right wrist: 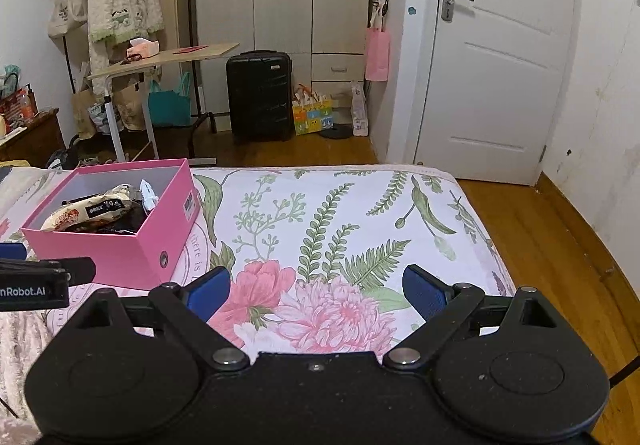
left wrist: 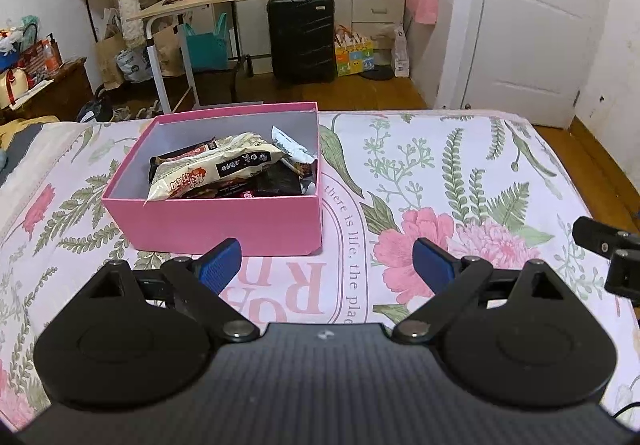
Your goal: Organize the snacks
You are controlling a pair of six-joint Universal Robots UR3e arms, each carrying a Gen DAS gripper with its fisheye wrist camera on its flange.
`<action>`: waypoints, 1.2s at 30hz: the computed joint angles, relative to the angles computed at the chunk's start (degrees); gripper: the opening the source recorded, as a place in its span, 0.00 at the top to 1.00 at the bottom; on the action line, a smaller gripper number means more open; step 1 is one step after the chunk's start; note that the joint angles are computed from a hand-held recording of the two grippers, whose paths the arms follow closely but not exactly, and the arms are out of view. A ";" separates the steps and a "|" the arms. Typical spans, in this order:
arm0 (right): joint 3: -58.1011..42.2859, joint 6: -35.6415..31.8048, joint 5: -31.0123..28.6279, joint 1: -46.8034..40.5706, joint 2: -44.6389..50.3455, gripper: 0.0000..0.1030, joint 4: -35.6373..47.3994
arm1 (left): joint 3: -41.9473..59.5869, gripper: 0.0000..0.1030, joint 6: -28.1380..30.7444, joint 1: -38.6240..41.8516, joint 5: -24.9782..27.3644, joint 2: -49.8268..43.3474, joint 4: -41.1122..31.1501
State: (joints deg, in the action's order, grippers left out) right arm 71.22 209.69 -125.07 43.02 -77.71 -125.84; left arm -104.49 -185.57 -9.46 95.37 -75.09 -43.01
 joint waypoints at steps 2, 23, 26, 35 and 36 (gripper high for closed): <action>0.00 -0.12 -0.11 0.07 0.24 0.07 -0.20 | 0.11 0.10 0.03 -0.11 0.25 -0.52 -0.01; 0.12 0.68 -0.31 -0.22 1.35 0.07 -0.46 | -0.33 0.09 0.09 0.81 -0.53 -2.23 0.21; -0.06 0.68 -0.30 -0.18 1.51 0.07 -0.26 | -0.43 0.09 -0.22 0.53 -0.20 -2.31 -0.08; -0.23 1.03 -0.20 -0.46 1.76 0.07 0.35 | -1.23 0.08 -0.91 -0.45 1.62 -2.59 1.62; -0.48 0.89 -0.04 -0.67 1.90 0.07 0.48 | -1.26 0.07 -0.91 -0.55 1.87 -2.60 1.76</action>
